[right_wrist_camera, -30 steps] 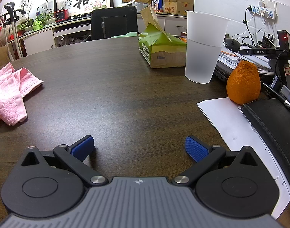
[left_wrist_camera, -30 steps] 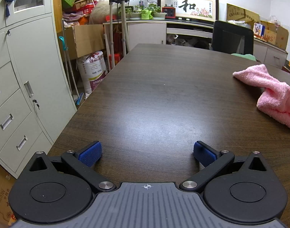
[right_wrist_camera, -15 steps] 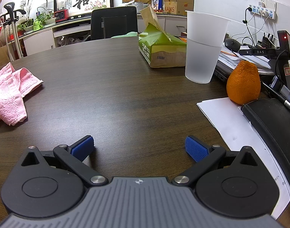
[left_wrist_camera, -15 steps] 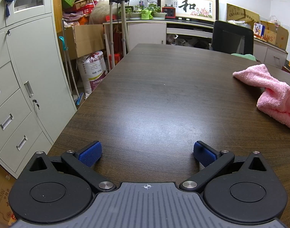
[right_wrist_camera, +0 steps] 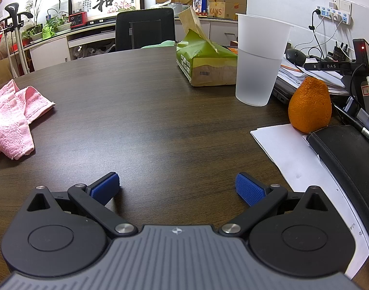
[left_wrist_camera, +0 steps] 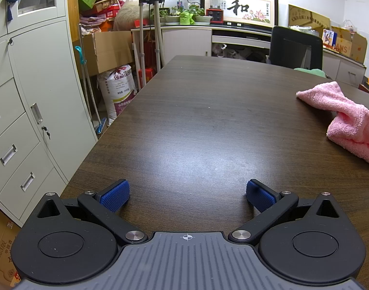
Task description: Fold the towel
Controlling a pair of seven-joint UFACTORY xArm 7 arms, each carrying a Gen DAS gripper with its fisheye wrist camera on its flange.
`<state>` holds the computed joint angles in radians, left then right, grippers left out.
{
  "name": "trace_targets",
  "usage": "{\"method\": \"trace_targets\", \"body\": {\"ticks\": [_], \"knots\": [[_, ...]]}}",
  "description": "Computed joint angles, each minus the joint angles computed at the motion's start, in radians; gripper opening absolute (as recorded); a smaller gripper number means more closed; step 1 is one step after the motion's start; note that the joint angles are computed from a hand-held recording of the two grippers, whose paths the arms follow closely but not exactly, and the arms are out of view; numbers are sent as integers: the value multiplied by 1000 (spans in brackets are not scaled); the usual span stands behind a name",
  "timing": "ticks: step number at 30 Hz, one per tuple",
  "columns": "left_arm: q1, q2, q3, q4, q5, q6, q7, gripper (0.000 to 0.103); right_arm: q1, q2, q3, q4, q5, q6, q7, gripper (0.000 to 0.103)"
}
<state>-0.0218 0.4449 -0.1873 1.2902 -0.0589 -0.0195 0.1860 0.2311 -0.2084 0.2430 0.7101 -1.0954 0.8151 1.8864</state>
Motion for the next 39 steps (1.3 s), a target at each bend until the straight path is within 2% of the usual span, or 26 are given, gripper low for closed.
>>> {"method": "trace_targets", "body": {"ticks": [39], "knots": [[1,0,0,0,3,1,-2,103,16,31,-8,33,11,46,24,103]]}}
